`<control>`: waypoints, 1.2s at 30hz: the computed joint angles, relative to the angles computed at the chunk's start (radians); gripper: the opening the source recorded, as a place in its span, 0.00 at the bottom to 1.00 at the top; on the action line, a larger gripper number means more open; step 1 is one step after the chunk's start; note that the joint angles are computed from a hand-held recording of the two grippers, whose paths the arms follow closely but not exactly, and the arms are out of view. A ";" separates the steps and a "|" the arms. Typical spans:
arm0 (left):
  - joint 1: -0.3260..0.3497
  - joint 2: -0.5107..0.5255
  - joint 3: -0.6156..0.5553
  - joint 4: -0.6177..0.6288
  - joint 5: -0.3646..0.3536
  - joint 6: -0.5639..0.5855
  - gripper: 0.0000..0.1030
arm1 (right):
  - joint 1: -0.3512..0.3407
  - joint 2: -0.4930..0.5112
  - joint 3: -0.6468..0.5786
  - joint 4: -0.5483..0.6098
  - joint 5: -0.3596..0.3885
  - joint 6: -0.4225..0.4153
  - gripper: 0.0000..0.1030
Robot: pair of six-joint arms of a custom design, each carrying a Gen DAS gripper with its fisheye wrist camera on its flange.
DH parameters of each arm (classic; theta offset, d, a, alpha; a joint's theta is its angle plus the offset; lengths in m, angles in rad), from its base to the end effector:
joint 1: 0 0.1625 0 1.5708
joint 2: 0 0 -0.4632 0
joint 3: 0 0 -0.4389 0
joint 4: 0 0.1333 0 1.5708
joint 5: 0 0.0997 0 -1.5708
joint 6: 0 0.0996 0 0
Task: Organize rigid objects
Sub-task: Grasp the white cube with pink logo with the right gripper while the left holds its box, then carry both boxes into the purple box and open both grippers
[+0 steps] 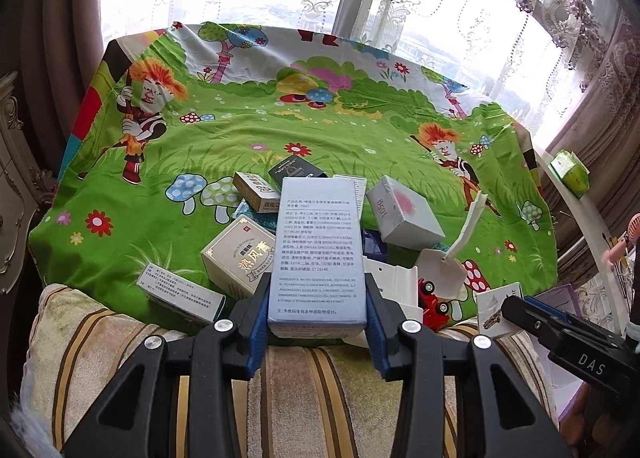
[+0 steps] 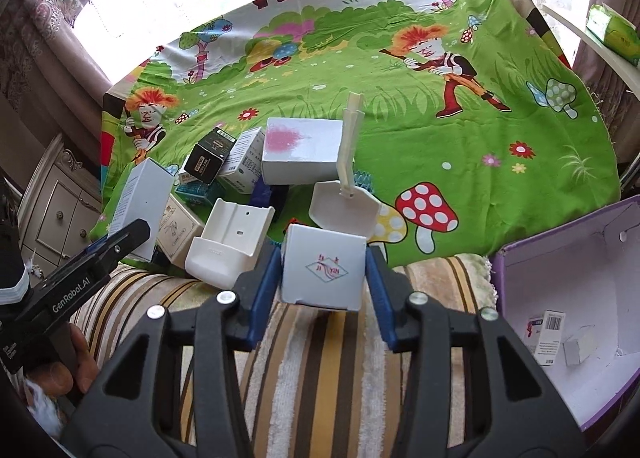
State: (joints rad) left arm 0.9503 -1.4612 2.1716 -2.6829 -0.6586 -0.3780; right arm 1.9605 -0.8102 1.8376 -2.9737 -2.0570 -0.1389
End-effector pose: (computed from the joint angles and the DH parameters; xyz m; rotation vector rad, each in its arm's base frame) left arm -0.1176 -0.5293 0.3196 0.0511 2.3543 -0.9692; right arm 0.3353 -0.5880 0.0770 0.5714 -2.5891 0.5814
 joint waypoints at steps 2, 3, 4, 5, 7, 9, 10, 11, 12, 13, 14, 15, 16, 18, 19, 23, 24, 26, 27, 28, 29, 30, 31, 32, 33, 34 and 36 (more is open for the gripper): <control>-0.010 0.003 0.002 -0.003 -0.015 0.007 0.41 | -0.005 -0.021 0.021 -0.019 -0.005 -0.005 0.46; -0.014 0.006 0.004 -0.008 -0.028 0.014 0.41 | -0.008 -0.033 0.033 -0.029 -0.008 -0.006 0.46; -0.020 0.007 0.007 -0.011 -0.040 0.019 0.41 | -0.011 -0.045 0.045 -0.040 -0.013 -0.007 0.46; -0.024 0.010 0.008 -0.016 -0.052 0.026 0.41 | -0.014 -0.058 0.058 -0.052 -0.018 -0.008 0.46; -0.032 0.016 0.009 -0.022 -0.082 0.040 0.41 | -0.022 -0.084 0.080 -0.071 -0.028 -0.007 0.46; -0.043 0.024 0.012 -0.027 -0.110 0.048 0.41 | -0.031 -0.111 0.101 -0.084 -0.037 -0.003 0.46; -0.047 0.029 0.012 -0.028 -0.126 0.052 0.41 | -0.036 -0.125 0.112 -0.092 -0.042 -0.002 0.46; -0.052 0.034 0.012 -0.030 -0.139 0.058 0.41 | -0.041 -0.136 0.122 -0.101 -0.049 -0.003 0.46; -0.057 0.038 0.013 -0.032 -0.152 0.063 0.41 | -0.047 -0.150 0.134 -0.111 -0.056 -0.002 0.46; -0.062 0.043 0.013 -0.032 -0.167 0.069 0.41 | -0.053 -0.161 0.143 -0.116 -0.061 0.001 0.46; -0.067 0.049 0.013 -0.035 -0.181 0.076 0.41 | -0.061 -0.174 0.153 -0.120 -0.061 0.005 0.46; -0.070 0.053 0.013 -0.039 -0.199 0.083 0.41 | -0.068 -0.185 0.161 -0.125 -0.064 0.007 0.46; -0.075 0.058 0.012 -0.041 -0.218 0.089 0.41 | -0.074 -0.195 0.170 -0.134 -0.070 0.007 0.46; -0.083 0.068 0.011 -0.041 -0.261 0.104 0.41 | -0.086 -0.215 0.186 -0.145 -0.077 0.010 0.46; -0.087 0.074 0.009 -0.041 -0.278 0.111 0.41 | -0.093 -0.227 0.195 -0.149 -0.081 0.012 0.46; -0.104 0.100 0.005 -0.045 -0.344 0.147 0.41 | -0.117 -0.264 0.227 -0.166 -0.099 0.015 0.46; -0.108 0.106 0.003 -0.045 -0.360 0.156 0.41 | -0.124 -0.272 0.235 -0.174 -0.104 0.015 0.46; -0.115 0.120 -0.002 -0.047 -0.388 0.167 0.41 | -0.139 -0.290 0.247 -0.185 -0.107 0.021 0.46; -0.119 0.128 -0.004 -0.045 -0.402 0.172 0.41 | -0.146 -0.297 0.252 -0.190 -0.109 0.024 0.46; -0.123 0.136 -0.008 -0.042 -0.415 0.179 0.41 | -0.151 -0.304 0.256 -0.197 -0.113 0.025 0.46; -0.127 0.143 -0.010 -0.040 -0.427 0.184 0.41 | -0.155 -0.309 0.259 -0.205 -0.119 0.024 0.46; -0.131 0.150 -0.012 -0.037 -0.439 0.190 0.41 | -0.159 -0.315 0.262 -0.211 -0.123 0.023 0.46; -0.136 0.158 -0.014 -0.035 -0.449 0.197 0.41 | -0.163 -0.320 0.265 -0.217 -0.125 0.022 0.46; -0.140 0.166 -0.016 -0.032 -0.458 0.204 0.41 | -0.166 -0.326 0.267 -0.223 -0.127 0.021 0.46; -0.143 0.173 -0.019 -0.027 -0.468 0.208 0.41 | -0.169 -0.330 0.269 -0.228 -0.130 0.021 0.46; -0.145 0.177 -0.022 -0.022 -0.478 0.212 0.41 | -0.173 -0.334 0.271 -0.230 -0.130 0.023 0.46; -0.144 0.190 -0.030 -0.012 -0.500 0.212 0.42 | -0.180 -0.342 0.273 -0.236 -0.130 0.027 0.47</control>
State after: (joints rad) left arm 0.8062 -1.2715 2.1419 -2.6954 -1.1590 -0.1660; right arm 1.7804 -1.1520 2.1103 -3.2092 -2.1870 -0.1122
